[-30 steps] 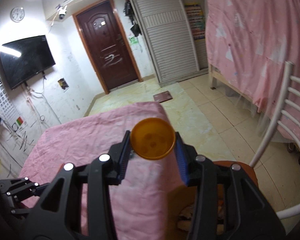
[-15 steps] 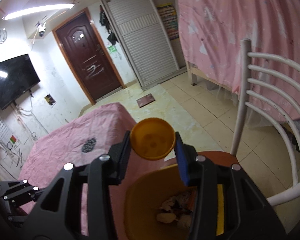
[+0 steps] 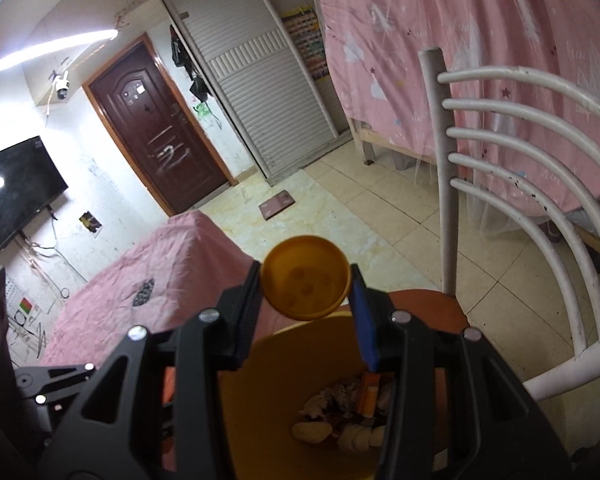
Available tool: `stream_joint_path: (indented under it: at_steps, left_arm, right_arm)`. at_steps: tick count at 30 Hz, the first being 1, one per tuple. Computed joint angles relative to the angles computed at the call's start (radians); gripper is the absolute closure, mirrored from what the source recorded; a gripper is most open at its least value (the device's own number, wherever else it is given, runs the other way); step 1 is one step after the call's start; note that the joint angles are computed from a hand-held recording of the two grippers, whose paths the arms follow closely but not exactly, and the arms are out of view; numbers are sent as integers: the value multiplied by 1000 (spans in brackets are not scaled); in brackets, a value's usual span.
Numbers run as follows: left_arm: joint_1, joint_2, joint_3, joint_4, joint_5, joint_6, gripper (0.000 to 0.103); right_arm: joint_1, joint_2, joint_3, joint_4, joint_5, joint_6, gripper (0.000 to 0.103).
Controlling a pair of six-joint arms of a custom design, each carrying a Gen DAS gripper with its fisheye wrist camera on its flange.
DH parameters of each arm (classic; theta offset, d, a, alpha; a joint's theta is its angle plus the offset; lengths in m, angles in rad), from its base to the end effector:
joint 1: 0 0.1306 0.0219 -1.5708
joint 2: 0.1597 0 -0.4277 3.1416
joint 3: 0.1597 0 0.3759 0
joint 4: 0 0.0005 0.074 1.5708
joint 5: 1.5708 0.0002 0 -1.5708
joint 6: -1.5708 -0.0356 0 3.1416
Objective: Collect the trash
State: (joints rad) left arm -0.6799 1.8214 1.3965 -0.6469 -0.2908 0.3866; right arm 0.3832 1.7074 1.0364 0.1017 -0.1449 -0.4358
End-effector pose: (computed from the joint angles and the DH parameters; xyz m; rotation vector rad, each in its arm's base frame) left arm 0.4622 -0.3612 0.2728 0.2805 2.5550 -0.0088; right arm 0.4927 0.2036 0.2469 -0.0295 2.2006 0.6256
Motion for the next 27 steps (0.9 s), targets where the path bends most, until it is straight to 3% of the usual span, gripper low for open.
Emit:
stream_joint_path:
  at_steps: [4,9,13,14,15,16,23,27]
  left_arm:
    - [-3,11,10,-8,-14,-1,83]
    - [3,14,9,-5,-17,-5,55]
    - [10,-4,-10,-5,-13,8,52]
    - [12,-11,-18,-2,-12,10,52]
    - [17,-26,-31,1,-8,12,52]
    - [18,-35,-40,6,-8,16,52]
    - [33,-104,-118,53,-32,30,51]
    - [37,-151,-166,84,-53,36,48]
  right_arm:
    - [-4,10,2,5,-8,-7,63]
    - [3,18,8,0,-9,-10,63]
    - [7,23,11,-9,-18,-7,60]
    - [10,24,13,-15,-21,-5,55]
    - [10,24,15,-19,-22,-1,42]
    - [14,24,16,-20,-22,1,38]
    - [38,22,23,-33,-11,6,36]
    - [54,18,33,-43,0,7,25]
